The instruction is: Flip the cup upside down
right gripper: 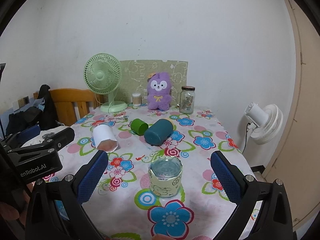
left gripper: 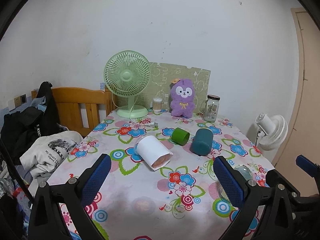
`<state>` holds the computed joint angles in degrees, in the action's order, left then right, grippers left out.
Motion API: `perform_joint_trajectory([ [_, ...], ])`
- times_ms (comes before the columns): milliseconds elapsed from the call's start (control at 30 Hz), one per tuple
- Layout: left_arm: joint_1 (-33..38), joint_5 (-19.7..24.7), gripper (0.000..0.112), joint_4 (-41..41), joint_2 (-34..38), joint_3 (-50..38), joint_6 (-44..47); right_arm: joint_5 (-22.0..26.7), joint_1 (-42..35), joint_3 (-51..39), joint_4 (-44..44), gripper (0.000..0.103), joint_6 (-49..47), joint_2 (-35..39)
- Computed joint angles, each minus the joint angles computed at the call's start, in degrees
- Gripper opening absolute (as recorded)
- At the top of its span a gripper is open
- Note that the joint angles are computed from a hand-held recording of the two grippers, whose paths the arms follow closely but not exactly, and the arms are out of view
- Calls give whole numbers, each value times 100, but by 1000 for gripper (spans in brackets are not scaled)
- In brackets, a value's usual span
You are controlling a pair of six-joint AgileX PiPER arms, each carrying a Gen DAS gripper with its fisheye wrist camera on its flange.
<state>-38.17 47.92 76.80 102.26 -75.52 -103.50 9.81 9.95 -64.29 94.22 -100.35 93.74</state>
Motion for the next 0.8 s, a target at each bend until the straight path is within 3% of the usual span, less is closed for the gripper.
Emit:
perform_joint_trajectory([
  [800, -34, -11, 103, 55, 52, 1, -34, 34, -12, -94, -410, 103, 416, 92],
])
